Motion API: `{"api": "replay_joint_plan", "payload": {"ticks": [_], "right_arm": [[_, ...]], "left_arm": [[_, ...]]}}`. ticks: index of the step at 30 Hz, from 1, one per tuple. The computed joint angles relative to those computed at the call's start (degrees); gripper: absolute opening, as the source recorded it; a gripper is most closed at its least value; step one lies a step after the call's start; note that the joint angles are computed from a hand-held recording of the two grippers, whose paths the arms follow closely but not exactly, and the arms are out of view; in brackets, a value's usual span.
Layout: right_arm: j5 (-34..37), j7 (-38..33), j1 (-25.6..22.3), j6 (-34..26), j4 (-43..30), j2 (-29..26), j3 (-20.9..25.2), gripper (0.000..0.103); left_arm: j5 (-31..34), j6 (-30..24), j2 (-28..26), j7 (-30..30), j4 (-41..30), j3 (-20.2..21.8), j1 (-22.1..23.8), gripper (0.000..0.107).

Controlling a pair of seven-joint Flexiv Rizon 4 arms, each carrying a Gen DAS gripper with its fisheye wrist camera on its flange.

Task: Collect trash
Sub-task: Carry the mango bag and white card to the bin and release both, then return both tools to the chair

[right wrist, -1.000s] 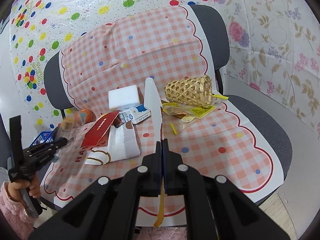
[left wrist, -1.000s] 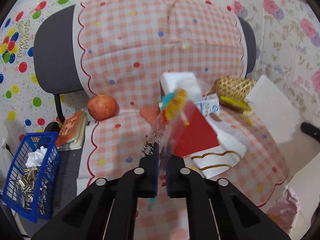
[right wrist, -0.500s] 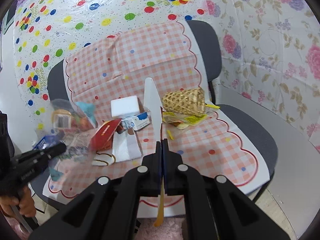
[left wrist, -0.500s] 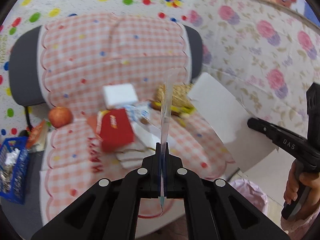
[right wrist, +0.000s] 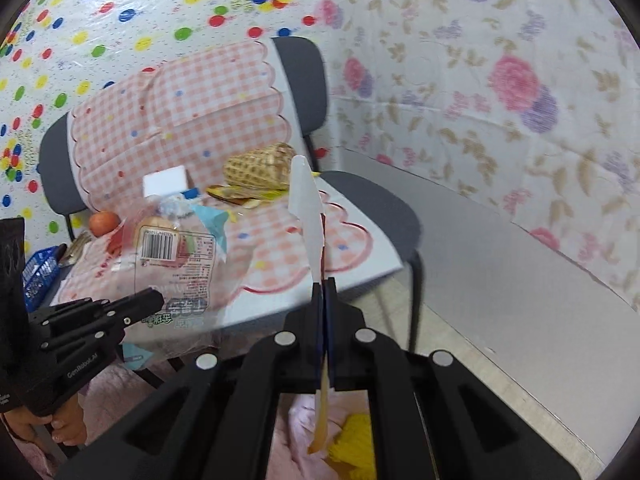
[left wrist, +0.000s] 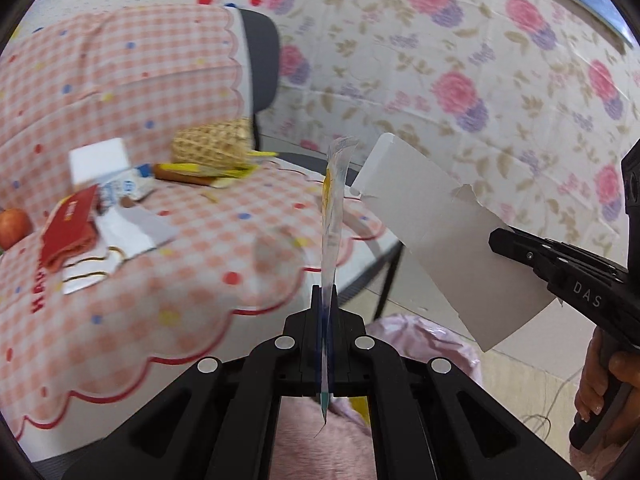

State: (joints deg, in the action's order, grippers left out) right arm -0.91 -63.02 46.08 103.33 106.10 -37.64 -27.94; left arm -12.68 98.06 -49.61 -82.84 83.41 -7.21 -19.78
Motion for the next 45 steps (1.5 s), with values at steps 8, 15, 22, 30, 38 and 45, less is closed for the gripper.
{"api": "replay_joint_plan", "payload": {"ticks": [8,15,22,30,38,45], "right_arm": [[5.3,2.01,9.89,-0.6,11.24,2.14,-11.53,0.002],[5.35,4.52,6.31,-1.4,12.41,1.76,-8.5,0.002],[1.45,6.43,-0.93,-2.84,10.34,1.33,-1.83,0.002],[-2.06,8.29,-7.38,-4.61,7.45,-0.19,4.3,0.006],[-4.19,9.7,-7.91,-3.52,7.43,0.37,4.04,0.021],[-1.2,6.69,-3.37,0.85,6.21,-0.61,0.3,0.021]], "left_arm": [[1.95,-5.99,-4.34,5.8,-5.56,-5.37,-0.03,0.003],[-0.35,-13.29,-8.14,9.9,-10.84,-8.23,0.24,0.004],[-1.56,-15.97,-9.81,10.32,-14.09,-6.51,-1.4,0.007],[-1.79,-17.92,-10.99,8.2,-17.56,-3.13,-3.33,0.036],[0.47,-13.84,-7.13,1.46,-13.53,3.2,-5.11,0.042],[1.67,-9.97,-2.33,-3.23,-6.72,5.86,-4.63,0.042]]}}
